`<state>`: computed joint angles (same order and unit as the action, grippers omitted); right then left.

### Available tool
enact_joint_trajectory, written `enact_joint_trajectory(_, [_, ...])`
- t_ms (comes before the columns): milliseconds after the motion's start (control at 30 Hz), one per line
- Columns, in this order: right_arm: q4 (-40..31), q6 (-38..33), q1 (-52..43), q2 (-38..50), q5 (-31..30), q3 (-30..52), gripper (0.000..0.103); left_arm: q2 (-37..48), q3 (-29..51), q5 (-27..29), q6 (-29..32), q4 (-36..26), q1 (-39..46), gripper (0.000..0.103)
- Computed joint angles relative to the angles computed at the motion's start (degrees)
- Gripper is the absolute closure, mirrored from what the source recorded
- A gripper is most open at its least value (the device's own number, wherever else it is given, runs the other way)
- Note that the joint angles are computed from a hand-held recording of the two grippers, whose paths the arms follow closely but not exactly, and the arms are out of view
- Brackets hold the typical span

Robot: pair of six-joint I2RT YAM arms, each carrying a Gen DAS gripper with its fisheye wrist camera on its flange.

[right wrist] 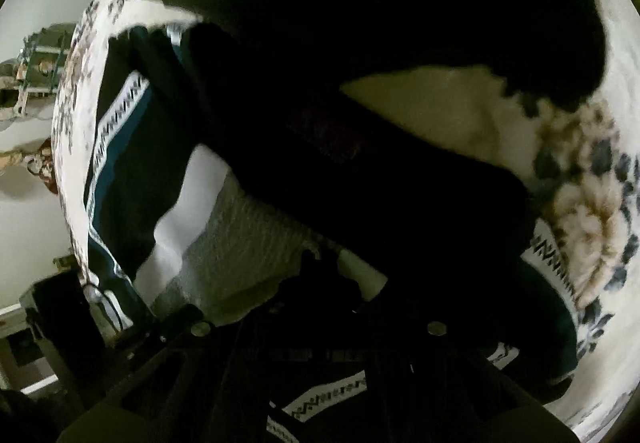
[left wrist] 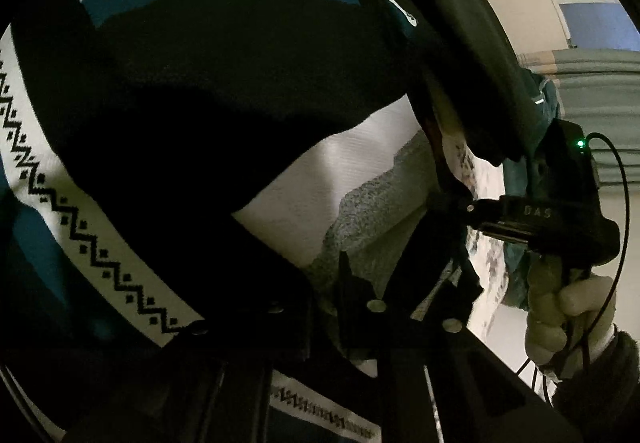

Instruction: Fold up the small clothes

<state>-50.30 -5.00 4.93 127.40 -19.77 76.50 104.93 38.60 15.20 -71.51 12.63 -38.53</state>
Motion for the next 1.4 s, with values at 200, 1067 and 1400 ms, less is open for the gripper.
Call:
enact_joint_trajectory(200, [-2.2,2.8,-12.4,-12.1,-0.8,-6.6,0.062,-11.3,-1.5,-3.0,6.9,-11.4,-1.7,0.091])
enact_joint_trajectory(1067, [4.0,-9.8,-42.8,-2.1,-4.9,-11.3,0.089,-2.5,4.5,-27.4,-14.3,-46.5,-44.8,0.002])
enact_joint_trajectory(1400, [-4.0,-20.3,-52.8,-10.2,-6.5,-21.1,0.048,-0.7,2.0,-28.4,-17.0,-40.7,-43.4,0.0])
